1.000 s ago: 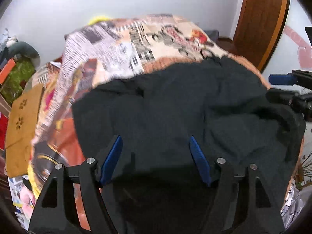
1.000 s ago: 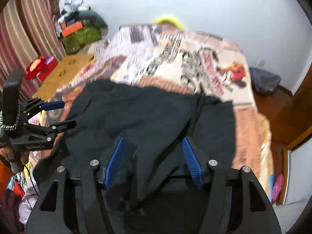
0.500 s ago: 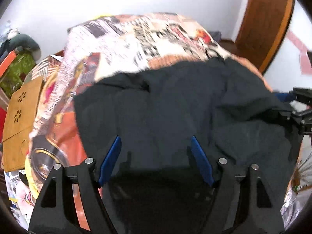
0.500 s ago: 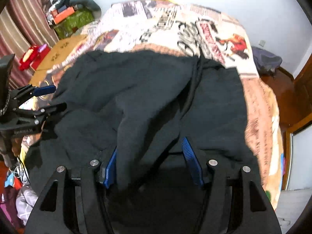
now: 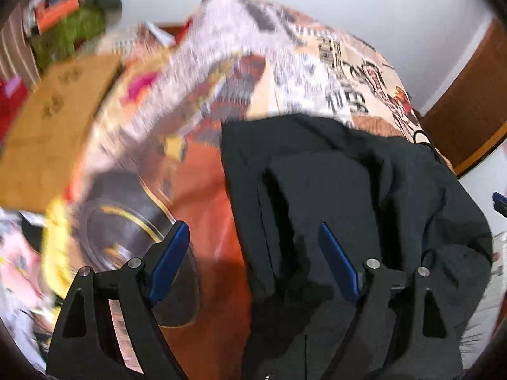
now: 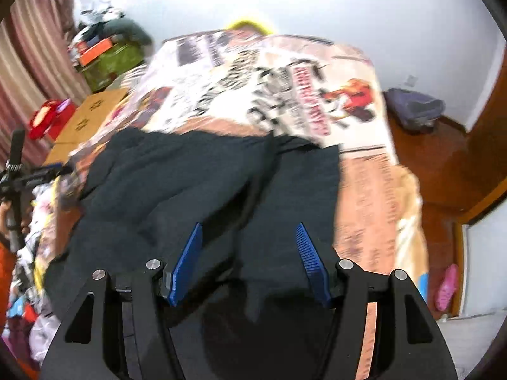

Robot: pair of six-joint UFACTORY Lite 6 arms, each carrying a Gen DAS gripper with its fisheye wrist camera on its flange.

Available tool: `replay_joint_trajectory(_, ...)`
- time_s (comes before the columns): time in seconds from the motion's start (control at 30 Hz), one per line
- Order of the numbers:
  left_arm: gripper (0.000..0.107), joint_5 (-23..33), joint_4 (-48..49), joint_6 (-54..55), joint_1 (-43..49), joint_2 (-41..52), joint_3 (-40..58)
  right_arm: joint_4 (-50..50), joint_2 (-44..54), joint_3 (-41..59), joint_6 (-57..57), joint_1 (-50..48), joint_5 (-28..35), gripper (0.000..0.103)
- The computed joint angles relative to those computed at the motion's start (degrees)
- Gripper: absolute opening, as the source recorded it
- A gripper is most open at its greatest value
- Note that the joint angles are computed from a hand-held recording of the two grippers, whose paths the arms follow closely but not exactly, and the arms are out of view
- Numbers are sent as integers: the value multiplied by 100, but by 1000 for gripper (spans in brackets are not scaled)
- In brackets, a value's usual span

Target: Fold large clothes

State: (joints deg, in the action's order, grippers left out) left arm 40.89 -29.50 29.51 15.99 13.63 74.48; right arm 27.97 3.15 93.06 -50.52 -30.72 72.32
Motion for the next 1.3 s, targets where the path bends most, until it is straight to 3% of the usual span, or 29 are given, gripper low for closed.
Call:
replay_joint_trajectory(0.3,82,914,-1751,1115,153,1298,320,-264,2183,1332,1051,-114,-139,58)
replay_joint_trajectory(0.43,81,700,-1965,1274,-52,1469,372,-263,2834,1600,1135,-25,106,58)
replay_joint_trajectory(0.57,52,427,-1999,1122,-102,1478,458,43,3429,2273,1204,30,658,58)
replay_joint_trajectory(0.6,39,303,-1925,917,-115,1468,499,74,3543,2399,1257,55,760,52)
replay_joint_trajectory(0.63,35,310,-1856,792,-112,1533,627,60,3661,2546,1362,117,847,45)
replay_joint_trajectory(0.7,19,325,-1628,516,-142,1597,942,-201,3678,2647,1563,319,742,16)
replay_joint_trajectory(0.77,15,262,-1216,180,-261,1584,1258,-174,3709,2819,1561,382,740,9)
replay_joint_trajectory(0.9,13,236,-400,-424,-507,1561,2083,348,3634,3215,1468,312,857,7)
replay_joint_trajectory(1.03,13,488,379,-1099,-780,2245,3601,535,3791,3729,1624,440,791,7)
replay_joint_trajectory(1.3,19,746,1143,-1764,-874,3567,5038,-189,3865,3386,1797,862,-153,7)
